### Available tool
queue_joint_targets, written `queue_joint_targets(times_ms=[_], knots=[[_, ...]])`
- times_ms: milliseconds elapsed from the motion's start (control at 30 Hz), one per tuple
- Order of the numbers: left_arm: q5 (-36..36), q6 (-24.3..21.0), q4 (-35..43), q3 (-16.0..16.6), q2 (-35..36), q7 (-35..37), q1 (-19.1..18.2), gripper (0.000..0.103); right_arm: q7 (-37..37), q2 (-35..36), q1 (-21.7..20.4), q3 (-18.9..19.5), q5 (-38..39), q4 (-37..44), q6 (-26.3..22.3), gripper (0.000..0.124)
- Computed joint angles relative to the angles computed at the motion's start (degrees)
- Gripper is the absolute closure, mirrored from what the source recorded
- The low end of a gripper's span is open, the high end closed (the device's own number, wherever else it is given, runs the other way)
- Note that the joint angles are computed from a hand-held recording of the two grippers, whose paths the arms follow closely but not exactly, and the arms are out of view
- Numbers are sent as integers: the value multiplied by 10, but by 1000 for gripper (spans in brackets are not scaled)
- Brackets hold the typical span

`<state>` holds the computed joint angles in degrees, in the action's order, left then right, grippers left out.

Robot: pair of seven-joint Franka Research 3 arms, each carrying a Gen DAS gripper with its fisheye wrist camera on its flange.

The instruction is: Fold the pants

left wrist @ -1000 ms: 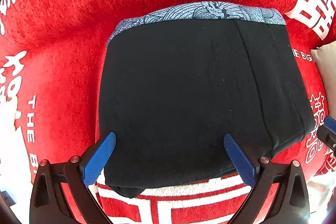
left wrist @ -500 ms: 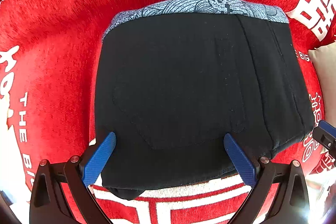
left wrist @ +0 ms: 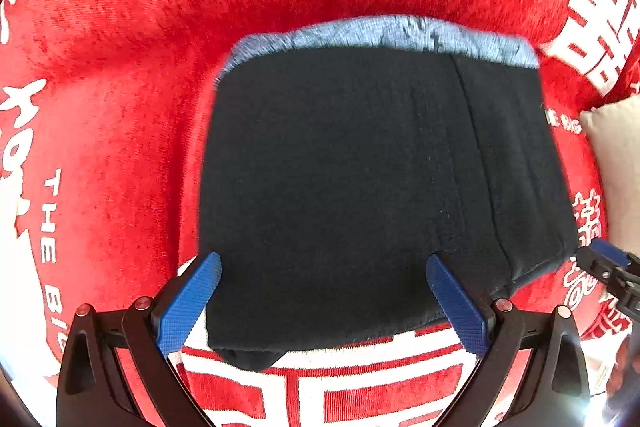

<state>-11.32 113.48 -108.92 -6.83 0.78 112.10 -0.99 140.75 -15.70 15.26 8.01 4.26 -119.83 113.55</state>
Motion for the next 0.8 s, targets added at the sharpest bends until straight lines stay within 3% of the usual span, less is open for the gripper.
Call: queue_joint_targets(times_ms=[367,600,700,800], knots=[[20,17,41,10,27,-1,25,0,0,5,-12,-3,-29,18,-2,44],[24,27,54,4,41,-9,29,0,-45,63,0,-1,-59,76,-2,44],[25,29,51,1,39,-9,27,0,-73,97,12,-3,-60,101,-30,44],[21,25,52,1,36,-11,27,0,-81,95,18,-10,-54,88,-22,43]])
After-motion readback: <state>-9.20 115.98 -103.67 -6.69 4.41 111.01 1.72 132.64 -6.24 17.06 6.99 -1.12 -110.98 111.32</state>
